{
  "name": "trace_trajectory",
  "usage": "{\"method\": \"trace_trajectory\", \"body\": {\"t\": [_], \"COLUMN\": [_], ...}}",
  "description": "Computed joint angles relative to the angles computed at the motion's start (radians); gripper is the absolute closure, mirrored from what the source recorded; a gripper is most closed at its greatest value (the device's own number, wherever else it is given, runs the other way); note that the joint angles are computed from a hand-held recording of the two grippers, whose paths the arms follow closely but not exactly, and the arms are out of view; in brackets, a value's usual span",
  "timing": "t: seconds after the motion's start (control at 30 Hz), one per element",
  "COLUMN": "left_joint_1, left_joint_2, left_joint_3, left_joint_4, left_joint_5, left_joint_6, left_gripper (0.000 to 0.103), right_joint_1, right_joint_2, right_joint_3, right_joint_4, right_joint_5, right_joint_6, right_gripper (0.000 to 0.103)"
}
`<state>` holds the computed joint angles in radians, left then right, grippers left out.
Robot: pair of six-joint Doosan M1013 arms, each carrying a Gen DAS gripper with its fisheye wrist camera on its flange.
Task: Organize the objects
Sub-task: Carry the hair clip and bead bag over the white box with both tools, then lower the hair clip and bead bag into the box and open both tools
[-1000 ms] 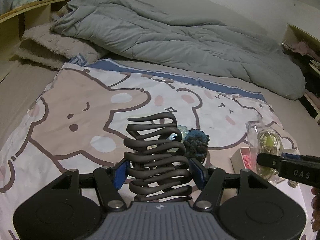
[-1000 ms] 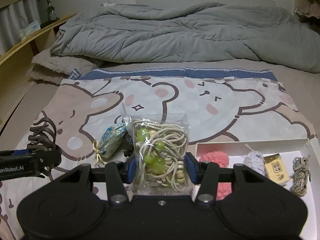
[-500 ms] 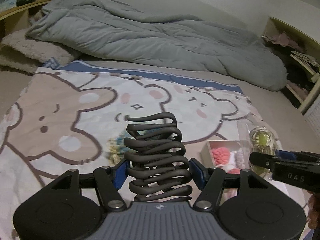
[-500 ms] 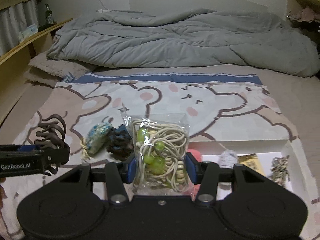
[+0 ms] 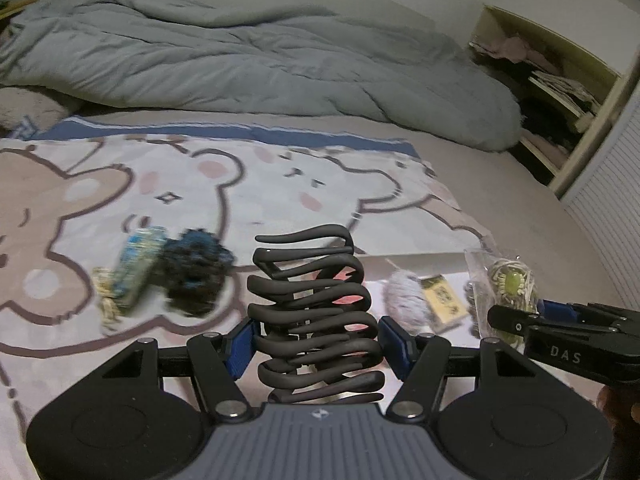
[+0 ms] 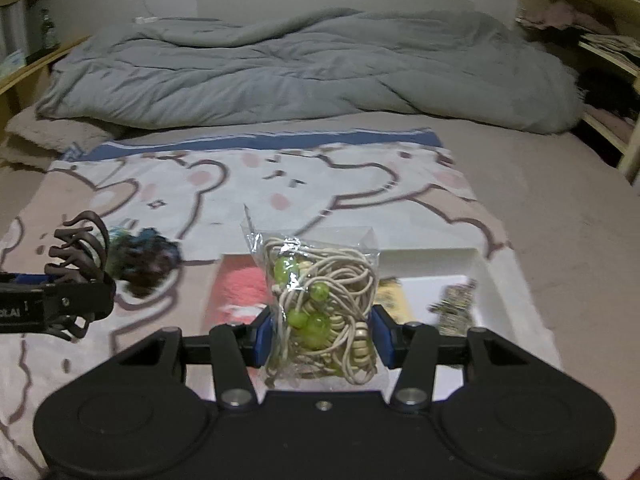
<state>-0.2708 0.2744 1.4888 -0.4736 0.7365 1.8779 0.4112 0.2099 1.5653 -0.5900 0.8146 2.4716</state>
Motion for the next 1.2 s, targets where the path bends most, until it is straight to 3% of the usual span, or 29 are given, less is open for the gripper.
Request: {"method": "trace_trajectory", "body": {"t": [0.27, 0.83, 1.2], "left_joint_1": [-0.047, -0.130, -0.159], "left_joint_2": [0.019, 0.067, 0.096], "left_joint_3": [-0.003, 0.002, 0.010], "left_joint_4": [-0.054, -0.131, -0.179], "left_joint_5": [0.030, 0.103, 0.155], "left_joint_6": [0.021, 0.039, 0.045], "left_gripper": [0.038, 0.038, 0.038], "right_joint_1": [-0.039, -0.104, -0.124], "right_joint_2": [-0.033, -0.040, -0.037], "right_joint_3": [0.059, 0.121, 0.132], "right_joint_4": [-0.008, 0.099, 0.143], "right_joint_5": [0.021, 0.108, 0.158], "right_joint_6": [0.020, -0.146, -0.203], "right_gripper": [0.052, 0.052, 0.052]}}
